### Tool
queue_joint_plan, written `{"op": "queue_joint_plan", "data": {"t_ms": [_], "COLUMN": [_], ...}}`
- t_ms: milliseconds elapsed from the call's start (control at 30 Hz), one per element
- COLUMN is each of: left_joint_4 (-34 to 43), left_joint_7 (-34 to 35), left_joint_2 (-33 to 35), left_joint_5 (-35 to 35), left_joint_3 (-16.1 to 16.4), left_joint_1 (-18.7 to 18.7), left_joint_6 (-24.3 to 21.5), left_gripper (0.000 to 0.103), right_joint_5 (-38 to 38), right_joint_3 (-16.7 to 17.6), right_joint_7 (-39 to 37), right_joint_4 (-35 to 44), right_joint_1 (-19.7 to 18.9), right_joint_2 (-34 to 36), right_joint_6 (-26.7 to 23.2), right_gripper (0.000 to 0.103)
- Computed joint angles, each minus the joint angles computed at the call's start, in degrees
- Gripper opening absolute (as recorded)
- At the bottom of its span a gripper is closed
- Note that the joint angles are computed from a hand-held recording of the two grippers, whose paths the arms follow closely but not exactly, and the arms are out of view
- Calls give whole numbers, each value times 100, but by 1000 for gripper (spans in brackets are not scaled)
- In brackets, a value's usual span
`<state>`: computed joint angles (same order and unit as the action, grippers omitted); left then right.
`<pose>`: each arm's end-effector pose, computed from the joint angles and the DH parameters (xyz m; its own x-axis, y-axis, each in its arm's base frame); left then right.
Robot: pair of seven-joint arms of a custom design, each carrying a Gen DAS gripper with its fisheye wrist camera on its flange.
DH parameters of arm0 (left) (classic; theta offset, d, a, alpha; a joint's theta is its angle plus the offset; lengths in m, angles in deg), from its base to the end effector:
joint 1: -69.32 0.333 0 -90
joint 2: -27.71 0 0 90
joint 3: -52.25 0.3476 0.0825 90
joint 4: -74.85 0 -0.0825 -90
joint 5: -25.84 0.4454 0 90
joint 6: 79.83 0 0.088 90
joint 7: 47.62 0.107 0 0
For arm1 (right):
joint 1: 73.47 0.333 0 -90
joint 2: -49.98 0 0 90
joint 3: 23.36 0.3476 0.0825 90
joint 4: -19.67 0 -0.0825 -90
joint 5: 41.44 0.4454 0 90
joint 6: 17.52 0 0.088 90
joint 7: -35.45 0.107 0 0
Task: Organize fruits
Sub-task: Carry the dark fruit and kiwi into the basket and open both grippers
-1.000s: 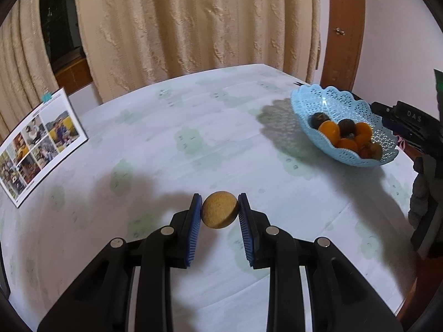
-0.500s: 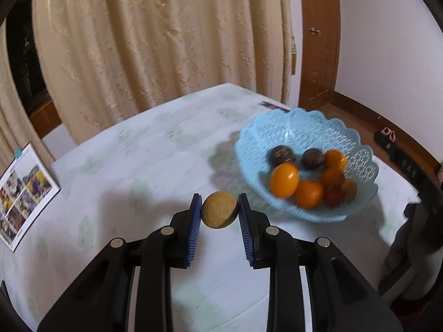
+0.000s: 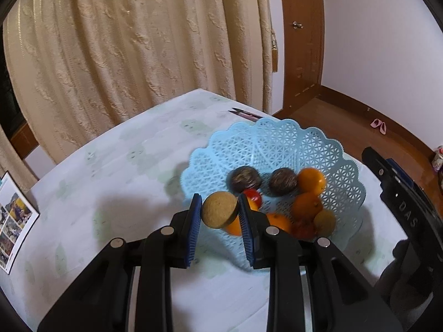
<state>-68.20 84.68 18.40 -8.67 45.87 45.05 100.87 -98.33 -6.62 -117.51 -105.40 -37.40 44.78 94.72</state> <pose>0.4826 -0.2281 0.4213 -0.5784 -0.8067 -0.1213 -0.5093 0.4733 -0.7188 0.3843 0.4191 0.4437 -0.5746 -0.8150 -0.0746 -0.4632 0.3990 -0.7914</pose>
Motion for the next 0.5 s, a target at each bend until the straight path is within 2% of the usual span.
{"op": "queue_joint_plan", "data": {"t_ms": [167,400,467,500], "left_joint_4": [190,284,258,260], "left_joint_7": [409,1106,1140,1224], "left_joint_2": [175,187,155,152], "left_joint_5": [-456,-1197,-1248,-1349], "left_joint_3": [149,-28,-106,-92], "left_joint_1": [-305,-253,-182,-207], "left_joint_6": [-82,-231,-203,-168], "left_gripper": [27,28,39,55], "right_joint_5": [-11,-11,-19,-19], "right_joint_3": [2,3,2,0], "right_joint_7": [41,35,33,32], "right_joint_4": [1,-9,-4,-8], "right_joint_1": [2,-4,-4,-5], "right_joint_2": [-5,-13,-7,-11], "right_joint_6": [-37,-30,-35,-26], "right_gripper": [66,66,67,67]}}
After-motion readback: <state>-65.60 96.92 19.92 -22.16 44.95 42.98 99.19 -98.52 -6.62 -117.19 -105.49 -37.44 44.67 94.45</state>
